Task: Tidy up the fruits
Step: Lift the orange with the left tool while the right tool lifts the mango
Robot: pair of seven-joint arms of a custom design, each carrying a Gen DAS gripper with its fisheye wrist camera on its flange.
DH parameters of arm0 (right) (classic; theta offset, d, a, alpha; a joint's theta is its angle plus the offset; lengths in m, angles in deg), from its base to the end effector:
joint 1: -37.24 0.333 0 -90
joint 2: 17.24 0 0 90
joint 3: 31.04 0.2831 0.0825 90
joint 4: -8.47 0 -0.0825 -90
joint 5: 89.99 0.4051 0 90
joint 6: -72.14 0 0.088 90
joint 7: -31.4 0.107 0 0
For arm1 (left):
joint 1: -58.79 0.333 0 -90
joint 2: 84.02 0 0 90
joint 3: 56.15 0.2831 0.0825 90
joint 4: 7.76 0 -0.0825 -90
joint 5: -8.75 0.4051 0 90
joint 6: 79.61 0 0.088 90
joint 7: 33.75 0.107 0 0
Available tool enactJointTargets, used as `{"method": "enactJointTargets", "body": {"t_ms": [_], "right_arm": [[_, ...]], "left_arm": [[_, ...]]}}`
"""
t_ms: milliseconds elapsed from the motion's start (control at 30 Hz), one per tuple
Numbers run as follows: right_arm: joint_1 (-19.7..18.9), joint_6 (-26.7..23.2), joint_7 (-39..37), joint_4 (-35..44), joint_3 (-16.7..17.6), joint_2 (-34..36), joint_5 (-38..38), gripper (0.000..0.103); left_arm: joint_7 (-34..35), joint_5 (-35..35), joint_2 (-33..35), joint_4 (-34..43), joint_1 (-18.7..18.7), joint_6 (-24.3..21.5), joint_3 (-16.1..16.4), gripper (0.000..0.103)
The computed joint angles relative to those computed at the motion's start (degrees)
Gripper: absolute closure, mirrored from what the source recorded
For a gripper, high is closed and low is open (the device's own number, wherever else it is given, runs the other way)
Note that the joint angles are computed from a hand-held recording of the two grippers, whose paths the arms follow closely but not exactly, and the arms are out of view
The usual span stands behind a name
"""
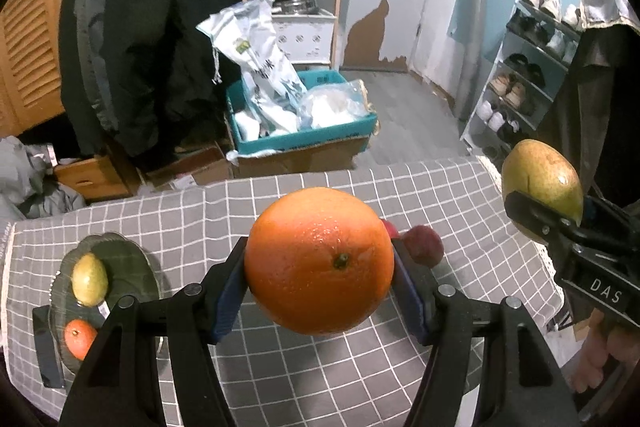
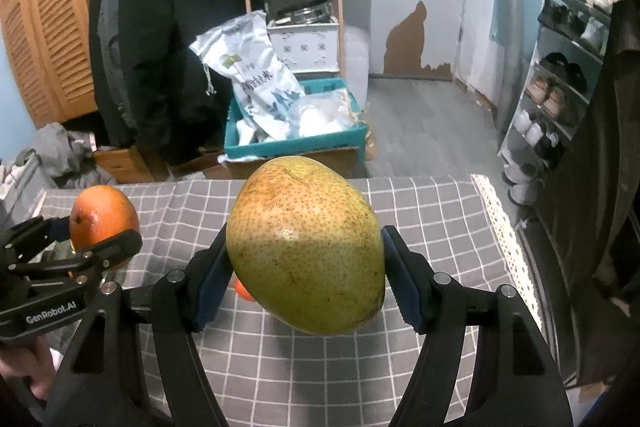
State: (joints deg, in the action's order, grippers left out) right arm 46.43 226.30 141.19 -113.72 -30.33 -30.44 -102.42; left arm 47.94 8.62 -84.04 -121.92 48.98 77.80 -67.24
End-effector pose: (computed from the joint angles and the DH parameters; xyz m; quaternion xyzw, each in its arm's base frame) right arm 0.5536 0.1042 0.5599 -0.6459 0.6560 -0.2629 0.2887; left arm 0.5823 -0.2223 0.5081 -0.5819 0.7249 -0.3184 0.1859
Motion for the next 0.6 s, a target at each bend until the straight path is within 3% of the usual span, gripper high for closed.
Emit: {"method": "enactJointTargets", "body": {"t_ms": [600], "right_arm": [[2.4,0.1,-1.8,4.7,1.0,3.3,1.8,0.032]], "left_arm": [[-2.9,1.6,-3.5,-2.8,2.9,2.4,0.8,0.035]]}}
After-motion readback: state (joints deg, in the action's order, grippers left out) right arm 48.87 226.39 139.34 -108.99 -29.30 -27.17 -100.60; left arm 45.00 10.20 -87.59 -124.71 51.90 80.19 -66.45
